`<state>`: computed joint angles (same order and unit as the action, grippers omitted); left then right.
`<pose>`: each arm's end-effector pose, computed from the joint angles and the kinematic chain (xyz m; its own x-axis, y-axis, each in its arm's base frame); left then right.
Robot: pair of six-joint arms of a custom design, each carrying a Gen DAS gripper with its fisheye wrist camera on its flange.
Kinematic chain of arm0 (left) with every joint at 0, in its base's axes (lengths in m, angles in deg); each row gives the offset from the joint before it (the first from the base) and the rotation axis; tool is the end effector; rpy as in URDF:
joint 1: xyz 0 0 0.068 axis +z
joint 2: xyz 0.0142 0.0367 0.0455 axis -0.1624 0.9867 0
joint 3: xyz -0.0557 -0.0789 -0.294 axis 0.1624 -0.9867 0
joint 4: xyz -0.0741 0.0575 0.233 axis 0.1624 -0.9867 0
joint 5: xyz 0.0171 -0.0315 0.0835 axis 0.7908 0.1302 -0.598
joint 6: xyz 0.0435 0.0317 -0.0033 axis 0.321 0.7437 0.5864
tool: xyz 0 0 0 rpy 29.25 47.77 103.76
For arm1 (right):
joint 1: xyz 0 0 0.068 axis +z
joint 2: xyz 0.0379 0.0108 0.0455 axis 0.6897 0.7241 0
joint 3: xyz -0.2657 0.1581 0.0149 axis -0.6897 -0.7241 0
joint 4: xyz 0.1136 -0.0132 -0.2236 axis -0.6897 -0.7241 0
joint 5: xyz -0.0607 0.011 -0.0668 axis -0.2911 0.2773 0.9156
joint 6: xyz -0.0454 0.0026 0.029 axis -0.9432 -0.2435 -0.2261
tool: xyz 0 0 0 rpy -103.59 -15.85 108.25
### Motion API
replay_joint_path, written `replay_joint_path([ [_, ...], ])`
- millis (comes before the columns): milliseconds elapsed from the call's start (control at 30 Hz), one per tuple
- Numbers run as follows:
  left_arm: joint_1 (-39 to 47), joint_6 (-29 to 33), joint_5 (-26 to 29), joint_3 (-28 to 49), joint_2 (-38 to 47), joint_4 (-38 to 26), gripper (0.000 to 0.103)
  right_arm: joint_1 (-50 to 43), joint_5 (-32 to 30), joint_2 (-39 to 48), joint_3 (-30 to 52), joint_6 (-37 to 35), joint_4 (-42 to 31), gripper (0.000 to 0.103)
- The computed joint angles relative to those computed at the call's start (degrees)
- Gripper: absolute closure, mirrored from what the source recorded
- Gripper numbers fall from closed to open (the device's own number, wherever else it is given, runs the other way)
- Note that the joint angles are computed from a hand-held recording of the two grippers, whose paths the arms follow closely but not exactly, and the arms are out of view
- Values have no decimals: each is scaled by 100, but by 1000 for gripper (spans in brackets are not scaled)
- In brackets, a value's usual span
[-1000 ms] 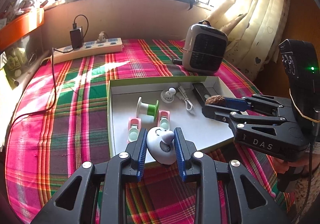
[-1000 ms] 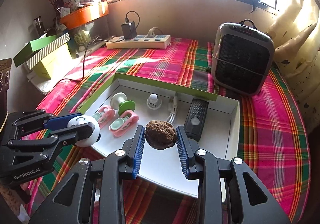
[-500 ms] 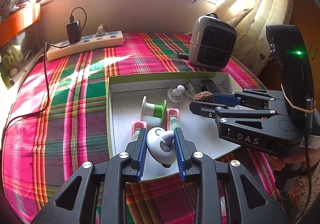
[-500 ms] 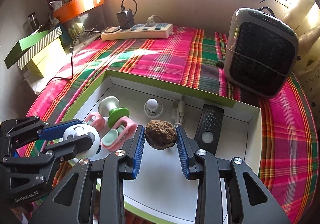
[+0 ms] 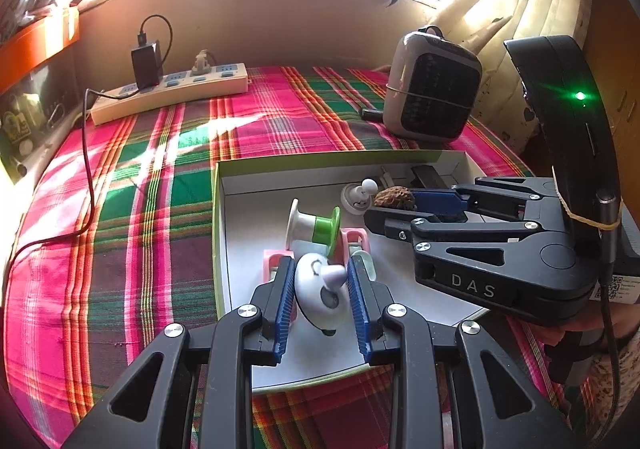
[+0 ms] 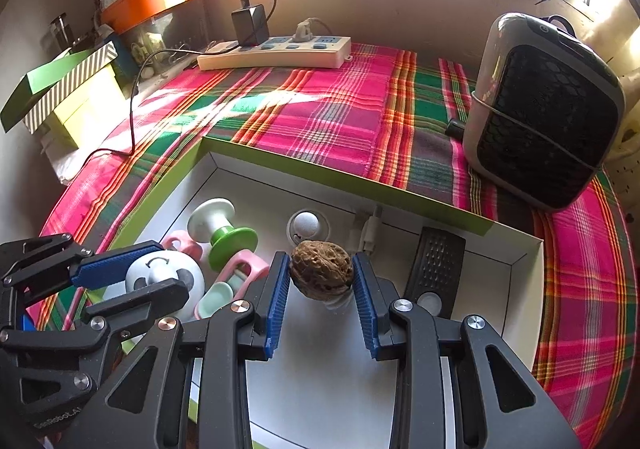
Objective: Organize objects
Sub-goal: 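Open the right gripper to drop the walnut while the left gripper releases the panda ball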
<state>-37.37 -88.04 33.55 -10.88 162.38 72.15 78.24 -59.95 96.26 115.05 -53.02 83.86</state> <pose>0.1435 -0.0698 0.1095 -0.7435 -0.0175 -0.6685 0.0985 0.9859 -0.1354 0.2380 0.1677 0.1410 -0.6705 -0.4473 -0.5919 -0.5937 0.8020 0.0663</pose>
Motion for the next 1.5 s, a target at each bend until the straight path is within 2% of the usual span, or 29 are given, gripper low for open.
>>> replay_joint_path([
  [1167,-18,19,-69,32,48,-3,78,71,112,40,-114,133,322,70],
  [1500,48,78,-82,16,-7,-69,71,48,95,-25,-185,175,337,67],
])
